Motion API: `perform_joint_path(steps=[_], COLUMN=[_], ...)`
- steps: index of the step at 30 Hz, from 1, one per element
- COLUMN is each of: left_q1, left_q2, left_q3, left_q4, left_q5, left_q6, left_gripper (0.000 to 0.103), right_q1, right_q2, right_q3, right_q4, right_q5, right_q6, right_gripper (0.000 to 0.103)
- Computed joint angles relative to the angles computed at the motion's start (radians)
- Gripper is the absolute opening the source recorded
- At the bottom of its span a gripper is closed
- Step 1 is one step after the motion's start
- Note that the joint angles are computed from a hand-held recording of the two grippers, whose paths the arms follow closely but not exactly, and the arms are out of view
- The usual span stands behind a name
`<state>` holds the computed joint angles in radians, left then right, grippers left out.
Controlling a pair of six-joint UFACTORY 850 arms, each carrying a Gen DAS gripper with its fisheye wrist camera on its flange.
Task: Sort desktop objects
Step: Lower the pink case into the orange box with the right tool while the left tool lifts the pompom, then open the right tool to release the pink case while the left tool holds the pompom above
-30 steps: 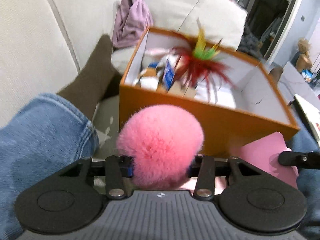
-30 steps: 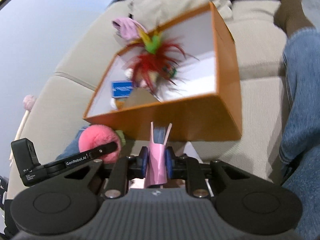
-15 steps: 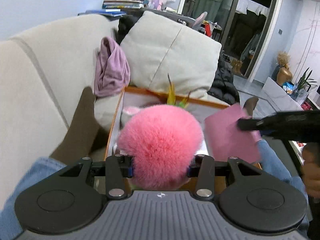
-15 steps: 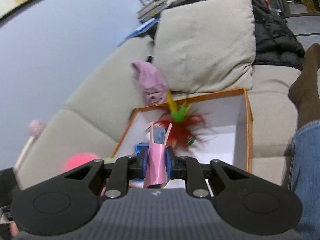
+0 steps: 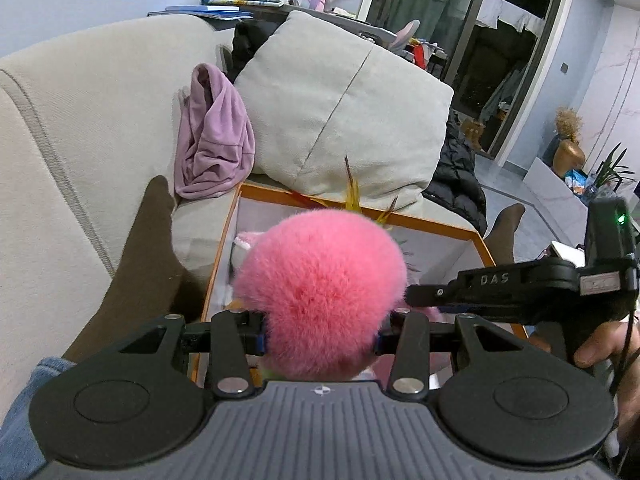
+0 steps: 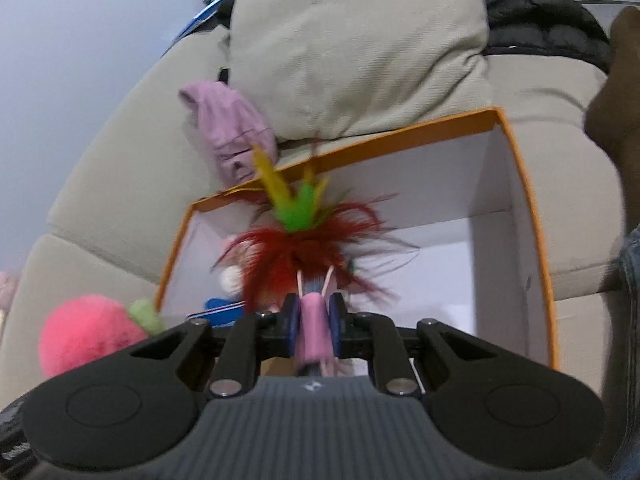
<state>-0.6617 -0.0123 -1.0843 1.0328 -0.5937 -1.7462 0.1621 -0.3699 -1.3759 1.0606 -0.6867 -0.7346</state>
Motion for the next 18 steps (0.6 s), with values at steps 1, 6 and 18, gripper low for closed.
perform_joint_path(steps=[1, 6, 18], left_q1=[0.004, 0.014, 0.021], left_q2=[-0.004, -0.019, -0.024], left_q3=[0.0, 0.001, 0.008], left_q4=[-0.002, -0.025, -0.04], left_q5=[0.008, 0.039, 0.047], left_q6=[0.002, 0.017, 0.014], left_gripper=[0.049, 0.049, 0.049], right_q1=[-0.001, 0.006, 0.025], right_q2=[-0.01, -0.04, -0.11], right_q3=[-0.009, -0.026, -0.144], right_q4=[-0.02, -0.033, -0.311], right_q5=[-0.015, -0.027, -0.02], right_q6=[0.025, 0.045, 0.253], right_gripper=[0.016, 0.016, 0.018])
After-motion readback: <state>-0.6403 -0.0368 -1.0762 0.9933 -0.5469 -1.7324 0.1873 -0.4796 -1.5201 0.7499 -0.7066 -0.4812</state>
